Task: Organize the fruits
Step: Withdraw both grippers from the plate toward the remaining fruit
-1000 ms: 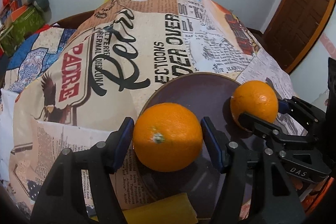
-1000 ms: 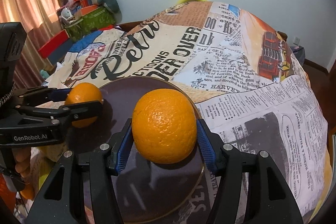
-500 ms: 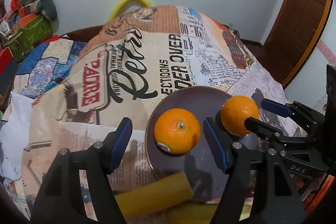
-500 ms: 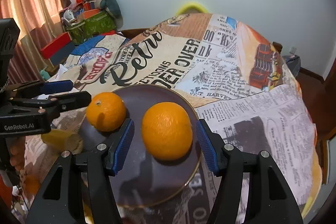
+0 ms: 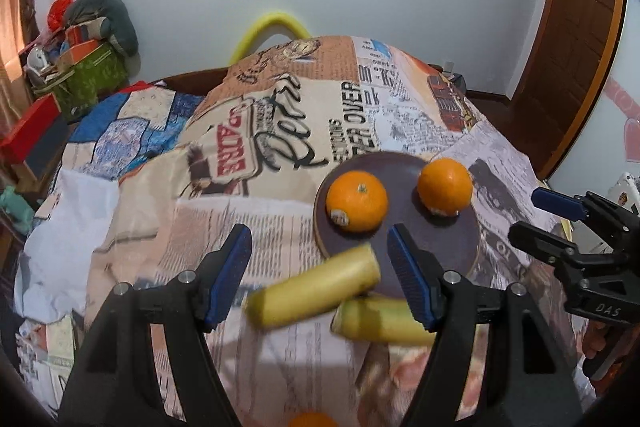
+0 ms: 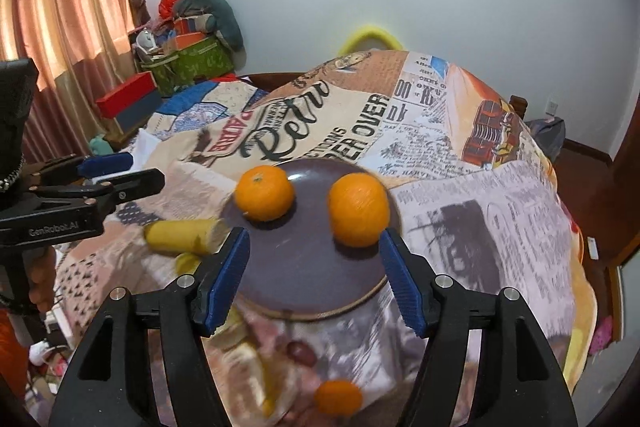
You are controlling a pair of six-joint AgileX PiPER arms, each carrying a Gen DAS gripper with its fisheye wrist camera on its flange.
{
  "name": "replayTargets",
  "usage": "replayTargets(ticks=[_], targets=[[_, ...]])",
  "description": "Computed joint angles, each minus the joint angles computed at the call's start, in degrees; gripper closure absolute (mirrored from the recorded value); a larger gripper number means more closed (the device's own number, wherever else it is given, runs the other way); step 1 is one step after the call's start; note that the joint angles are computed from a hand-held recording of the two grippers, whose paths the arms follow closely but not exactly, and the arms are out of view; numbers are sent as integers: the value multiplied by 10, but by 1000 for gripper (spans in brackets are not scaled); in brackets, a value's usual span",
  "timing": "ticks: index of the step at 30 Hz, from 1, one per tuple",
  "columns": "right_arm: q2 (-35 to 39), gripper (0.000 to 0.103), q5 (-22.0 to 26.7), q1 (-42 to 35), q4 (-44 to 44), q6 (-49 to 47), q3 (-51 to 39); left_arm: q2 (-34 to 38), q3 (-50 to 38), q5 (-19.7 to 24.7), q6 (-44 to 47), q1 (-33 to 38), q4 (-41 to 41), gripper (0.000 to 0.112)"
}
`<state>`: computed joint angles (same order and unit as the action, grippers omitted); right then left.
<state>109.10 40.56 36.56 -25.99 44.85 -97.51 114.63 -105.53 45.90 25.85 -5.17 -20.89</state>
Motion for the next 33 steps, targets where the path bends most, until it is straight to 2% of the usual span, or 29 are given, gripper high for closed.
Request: replayTargets(ticks=[7,16,18,20,26,33], targets=[[4,39,-11,34,8,15,23,-47,107,-19,37,29,-30,42],[90,39,2,33,85,-56,-43,-62,182,-59,53,43,-20,42],[98,43,-2,30,104,-70,-48,-64,195,-68,52,43,-16,42],[96,58,-16,29,127,-87,-41,-67,206,-73,50,45,-14,42],[81,67,-13,53,107,-81,-28,-83,236,-71,63,51,-30,42],[57,71,-8,87,81,-49,3,-117,297,-73,89,59,-51,42]])
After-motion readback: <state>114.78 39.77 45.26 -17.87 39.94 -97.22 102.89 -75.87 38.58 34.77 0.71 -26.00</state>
